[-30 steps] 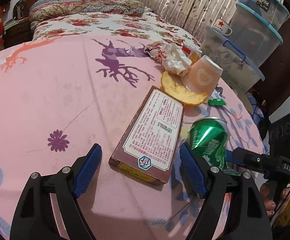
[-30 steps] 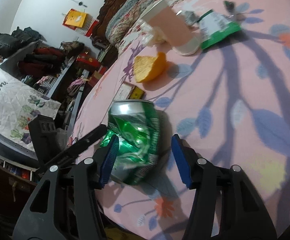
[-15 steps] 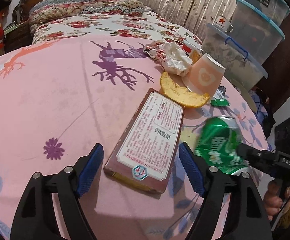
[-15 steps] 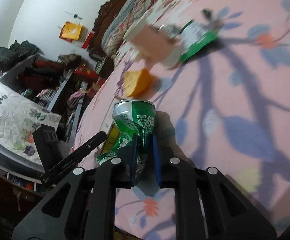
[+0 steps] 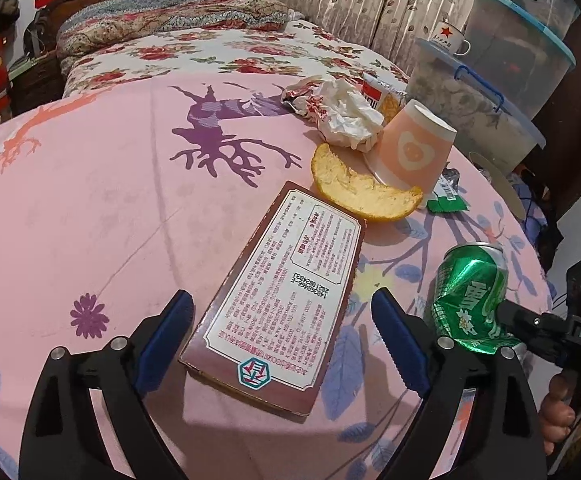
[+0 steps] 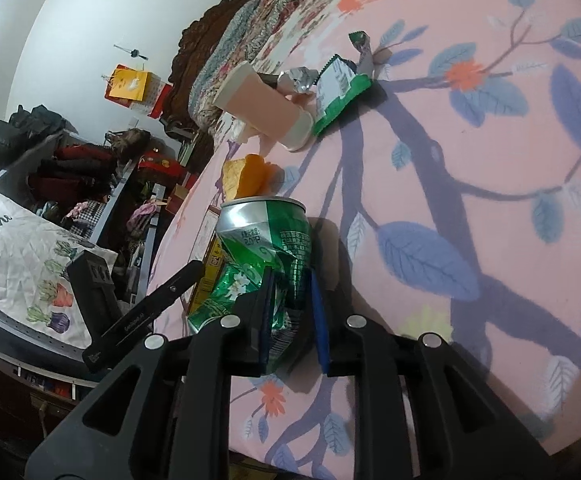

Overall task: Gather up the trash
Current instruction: 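Position the left tool around the brown box while the right tool straddles the green can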

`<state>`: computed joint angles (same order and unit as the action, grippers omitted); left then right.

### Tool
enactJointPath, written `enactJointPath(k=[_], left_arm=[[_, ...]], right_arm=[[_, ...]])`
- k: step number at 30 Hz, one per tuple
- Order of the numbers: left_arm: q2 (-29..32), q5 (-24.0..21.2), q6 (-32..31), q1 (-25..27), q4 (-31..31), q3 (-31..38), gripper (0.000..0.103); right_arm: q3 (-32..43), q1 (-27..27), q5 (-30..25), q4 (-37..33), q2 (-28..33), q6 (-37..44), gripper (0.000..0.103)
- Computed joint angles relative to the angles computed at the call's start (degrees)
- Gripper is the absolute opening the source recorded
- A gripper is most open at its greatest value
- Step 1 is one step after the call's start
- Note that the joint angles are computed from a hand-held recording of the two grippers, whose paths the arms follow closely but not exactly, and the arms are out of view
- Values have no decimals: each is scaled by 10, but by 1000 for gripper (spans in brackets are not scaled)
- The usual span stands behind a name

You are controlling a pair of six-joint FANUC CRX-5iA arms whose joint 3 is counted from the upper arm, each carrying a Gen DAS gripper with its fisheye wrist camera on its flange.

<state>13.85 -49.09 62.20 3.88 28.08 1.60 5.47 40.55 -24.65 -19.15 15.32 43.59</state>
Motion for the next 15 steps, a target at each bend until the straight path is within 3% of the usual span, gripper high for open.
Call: enactJointPath(k=[2, 5, 15], left_arm=[[-2, 3, -3, 1, 7, -3, 86], [-2, 5, -1, 3, 12, -5, 87], [2, 14, 10, -1, 13, -4, 85]], right_arm=[[-6, 4, 7, 20, -2, -18, 40], [-28, 14, 28, 77, -10, -61, 54], [-22, 25, 18, 119, -3, -77, 53]])
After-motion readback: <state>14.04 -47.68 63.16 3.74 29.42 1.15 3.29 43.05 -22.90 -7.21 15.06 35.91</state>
